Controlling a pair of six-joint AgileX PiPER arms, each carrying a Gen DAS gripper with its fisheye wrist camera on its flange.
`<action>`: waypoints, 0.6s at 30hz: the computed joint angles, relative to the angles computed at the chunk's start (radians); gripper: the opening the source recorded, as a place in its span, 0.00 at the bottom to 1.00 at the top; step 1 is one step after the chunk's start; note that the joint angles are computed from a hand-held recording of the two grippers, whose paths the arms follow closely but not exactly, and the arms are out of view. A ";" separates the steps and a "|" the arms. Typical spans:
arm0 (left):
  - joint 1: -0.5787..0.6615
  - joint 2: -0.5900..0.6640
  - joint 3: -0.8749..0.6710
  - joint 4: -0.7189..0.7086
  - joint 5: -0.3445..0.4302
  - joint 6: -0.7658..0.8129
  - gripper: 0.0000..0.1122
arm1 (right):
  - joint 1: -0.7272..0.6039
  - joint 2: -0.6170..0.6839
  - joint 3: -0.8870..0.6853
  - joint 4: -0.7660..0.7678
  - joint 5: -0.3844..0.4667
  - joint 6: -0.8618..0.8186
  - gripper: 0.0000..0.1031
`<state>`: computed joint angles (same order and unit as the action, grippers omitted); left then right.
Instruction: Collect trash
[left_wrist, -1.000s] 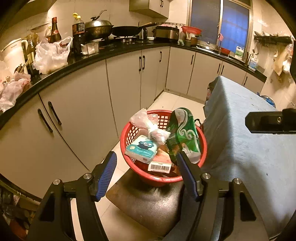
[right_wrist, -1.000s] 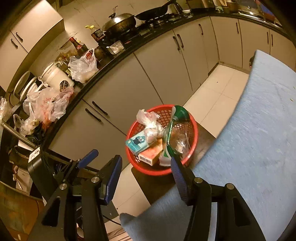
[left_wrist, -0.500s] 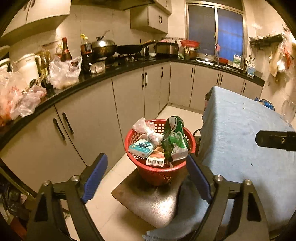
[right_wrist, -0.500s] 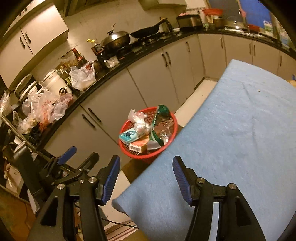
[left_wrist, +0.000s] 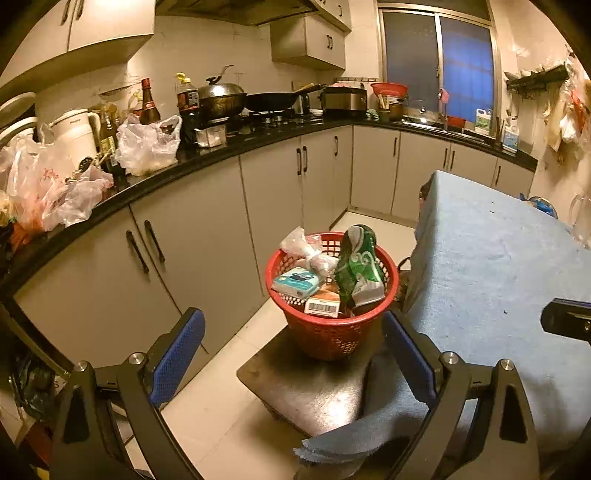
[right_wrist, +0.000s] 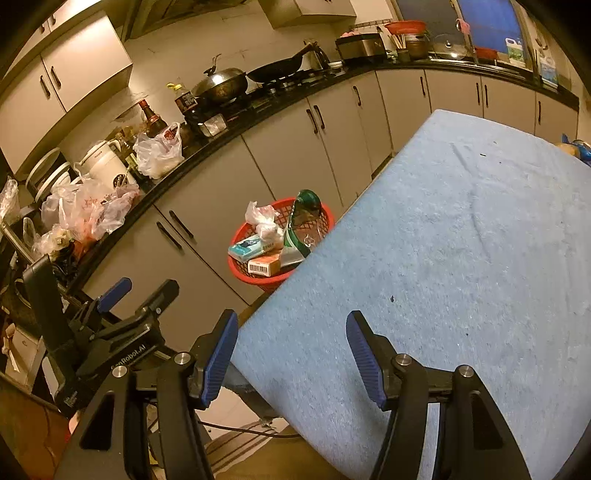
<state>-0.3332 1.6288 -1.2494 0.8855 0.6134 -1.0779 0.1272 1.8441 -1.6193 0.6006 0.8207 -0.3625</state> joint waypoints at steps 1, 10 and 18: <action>0.000 -0.005 0.008 0.011 -0.002 -0.011 0.85 | 0.003 -0.005 0.007 -0.004 -0.005 0.001 0.63; 0.005 -0.034 0.060 0.065 -0.012 -0.092 0.86 | 0.049 -0.043 0.064 -0.047 -0.061 0.008 0.63; -0.001 -0.071 0.129 0.110 -0.023 -0.158 0.85 | 0.085 -0.057 0.104 -0.076 -0.091 0.025 0.64</action>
<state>-0.3340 1.5581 -1.1203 0.9959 0.5901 -1.2355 0.2125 1.7867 -1.5154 0.5245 0.7298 -0.3376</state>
